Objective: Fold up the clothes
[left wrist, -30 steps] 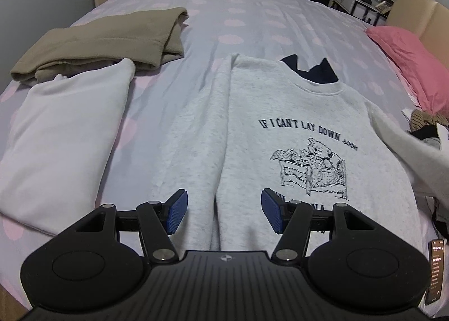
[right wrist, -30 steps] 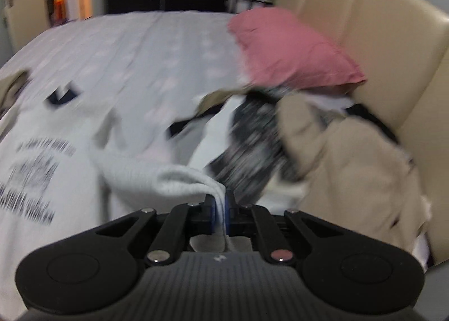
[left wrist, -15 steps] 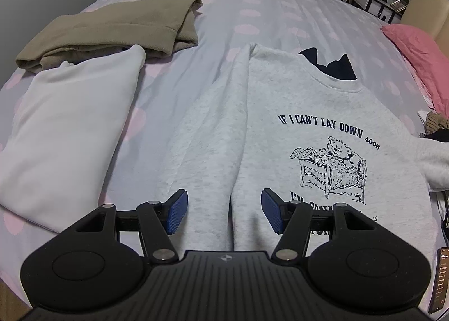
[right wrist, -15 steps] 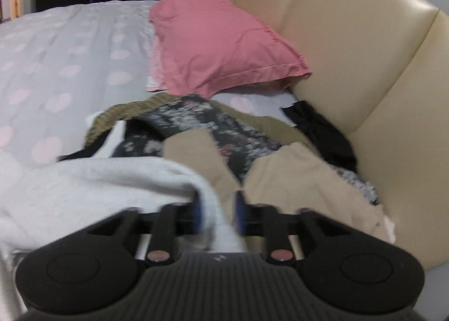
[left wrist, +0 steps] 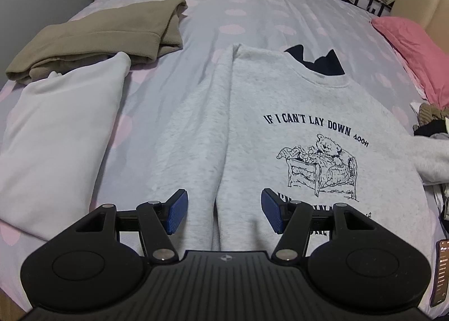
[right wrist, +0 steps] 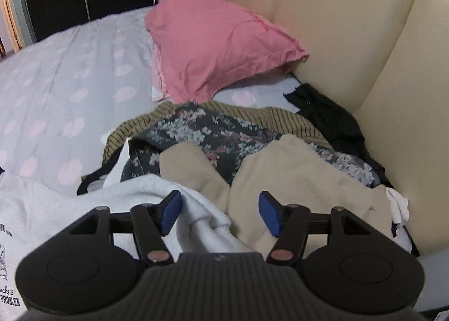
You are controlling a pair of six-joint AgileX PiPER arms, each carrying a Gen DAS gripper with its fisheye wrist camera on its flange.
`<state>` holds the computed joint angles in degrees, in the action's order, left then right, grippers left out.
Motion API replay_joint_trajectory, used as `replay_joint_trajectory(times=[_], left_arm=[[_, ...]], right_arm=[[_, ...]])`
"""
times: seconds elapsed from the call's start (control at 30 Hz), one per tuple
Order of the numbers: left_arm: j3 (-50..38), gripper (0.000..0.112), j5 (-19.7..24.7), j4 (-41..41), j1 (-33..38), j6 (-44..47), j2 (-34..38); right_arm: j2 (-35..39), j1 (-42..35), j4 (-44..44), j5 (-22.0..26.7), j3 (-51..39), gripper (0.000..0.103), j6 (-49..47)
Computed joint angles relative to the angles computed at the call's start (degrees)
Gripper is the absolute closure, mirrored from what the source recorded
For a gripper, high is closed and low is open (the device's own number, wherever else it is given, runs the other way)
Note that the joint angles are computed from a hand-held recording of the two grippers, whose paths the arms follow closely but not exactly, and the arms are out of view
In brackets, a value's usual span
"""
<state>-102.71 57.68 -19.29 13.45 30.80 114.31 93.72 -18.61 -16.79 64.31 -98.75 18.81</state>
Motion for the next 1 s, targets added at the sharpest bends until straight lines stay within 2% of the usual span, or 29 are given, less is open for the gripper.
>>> replay_joint_trajectory(times=[0.13, 0.4, 0.43, 0.57, 0.67, 0.7, 0.77, 0.8, 0.83, 0.93, 1.0], left_arm=[[-0.3, 0.056, 0.32, -0.36, 0.65, -0.64, -0.03], [-0.17, 0.056, 0.86, -1.77, 1.32, -0.08, -0.53], [-0.11, 0.056, 0.82, -1.73, 1.32, -0.08, -0.56], [-0.4, 0.056, 0.72, -0.66, 1.12, -0.68, -0.18], [-0.51, 0.056, 0.6, -0.33, 1.32, -0.76, 0.0], [-0.41, 0.056, 0.44, 0.02, 1.25, -1.04, -0.01], [-0.8, 0.056, 0.48, 0.57, 1.25, -1.46, 0.33], [-1.04, 0.056, 0.58, 0.75, 1.21, -1.65, 0.5], [-1.37, 0.056, 0.73, 0.78, 1.24, -1.67, 0.73], [-1.61, 0.056, 0.95, 0.51, 1.28, -1.23, 0.84], [-1.6, 0.056, 0.93, 0.2, 1.37, -0.58, 0.83]], right_arm=[[-5.19, 1.21, -2.28, -3.96, 4.87, 0.039, -0.48], [-15.98, 2.54, -1.02, -11.17, 18.99, 0.039, -6.72], [-16.78, 2.77, -1.14, -11.92, 20.72, 0.039, -7.34], [-17.58, 5.49, -10.85, -15.18, 27.38, 0.039, -4.96], [-17.09, 2.32, -11.09, -19.6, 29.94, 0.039, -2.49], [-16.86, 1.3, -11.26, -21.07, 30.74, 0.044, -1.58], [-16.87, -1.19, -7.7, -24.24, 31.49, 0.059, -1.9], [-16.56, -1.54, -5.32, -23.76, 30.4, 0.081, -2.84], [-16.25, -1.89, -3.0, -23.25, 29.31, 0.097, -3.71], [-16.38, -1.0, -2.45, -21.49, 25.66, 0.097, -0.66], [-16.8, -2.58, 1.46, -19.3, 21.45, 0.097, 0.72]])
